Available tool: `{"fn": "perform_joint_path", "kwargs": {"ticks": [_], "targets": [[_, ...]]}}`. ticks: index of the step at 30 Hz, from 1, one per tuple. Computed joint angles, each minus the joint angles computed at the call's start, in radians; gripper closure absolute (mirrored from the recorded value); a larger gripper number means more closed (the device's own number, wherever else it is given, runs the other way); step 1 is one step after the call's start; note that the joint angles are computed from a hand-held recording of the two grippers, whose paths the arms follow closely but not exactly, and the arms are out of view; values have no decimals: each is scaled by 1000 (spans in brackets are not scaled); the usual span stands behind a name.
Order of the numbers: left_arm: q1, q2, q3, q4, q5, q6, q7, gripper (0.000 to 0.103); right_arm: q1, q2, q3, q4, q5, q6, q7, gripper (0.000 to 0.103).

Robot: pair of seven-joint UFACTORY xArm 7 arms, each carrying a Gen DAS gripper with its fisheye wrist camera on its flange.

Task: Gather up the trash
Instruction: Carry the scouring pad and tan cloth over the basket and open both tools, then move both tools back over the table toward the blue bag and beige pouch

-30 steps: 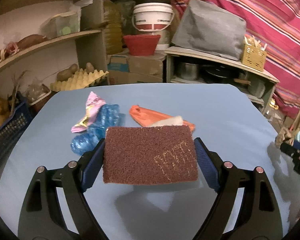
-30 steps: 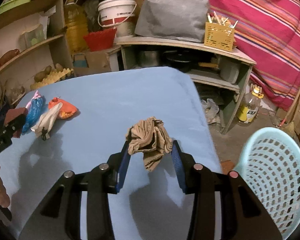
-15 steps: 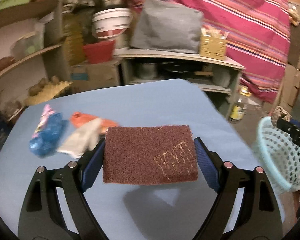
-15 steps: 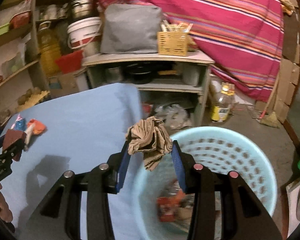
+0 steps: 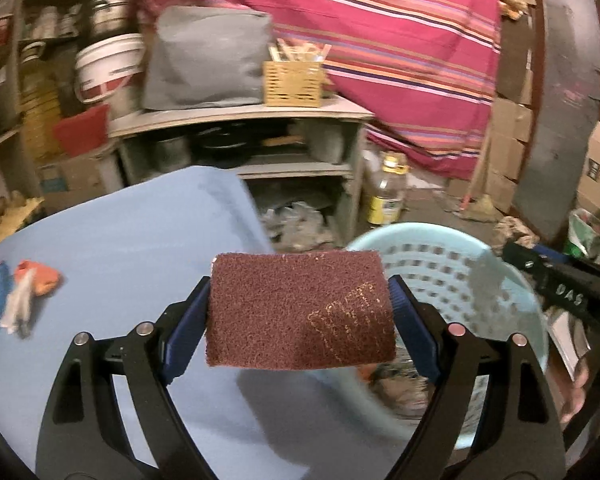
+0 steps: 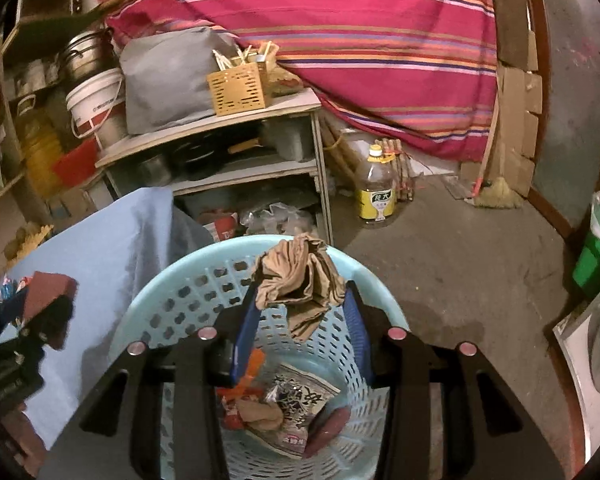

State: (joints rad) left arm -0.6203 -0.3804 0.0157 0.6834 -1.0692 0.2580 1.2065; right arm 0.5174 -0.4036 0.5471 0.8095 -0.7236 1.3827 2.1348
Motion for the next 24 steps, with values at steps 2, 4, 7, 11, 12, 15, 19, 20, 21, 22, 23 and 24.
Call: {"fn": "perform_joint_path", "kwargs": {"ticks": [2,4,7,11,12,15,19,20,21,22,23,24], "targets": [[-11,1,-20,-6,1,-5,-12,19,5,-12,-4,-17,10,-9,-1,61],[-25,8,-32,-6,2,-10,-20,19,5,-16,-9,-28,15,-21,-7,61],[-33,18,-43,2,17,-6,-40,19,4,-35,-11,-50,26,-37,-7,61],[-34,20,-49,13,42,20,-78,17,-4,-42,-3,-56,33,-46,-3,61],[-33,15,-52,14,47,24,-87,14,-9,-37,-1,-51,31,-47,-4,61],[-40,0,-45,10,41,9,-80,8,-11,-33,0,-51,29,-54,-10,61],[-30,-16,-19,10,50,27,-82,6,-20,3,-3,-23,10,-65,-22,59],[-21,-18,-7,11,53,35,-82,6,-20,12,-6,-17,6,-71,-21,53],[-14,-18,-2,13,58,40,-83,6,-21,22,-8,-10,2,-77,-16,34],[-4,-20,4,13,64,42,-83,6,-22,33,-3,2,-4,-62,-10,25],[7,-18,14,15,68,40,-77,6,-25,58,9,28,-13,-24,0,17],[17,-16,26,18,69,41,-68,6,-20,71,8,43,-19,-7,0,17]]}}
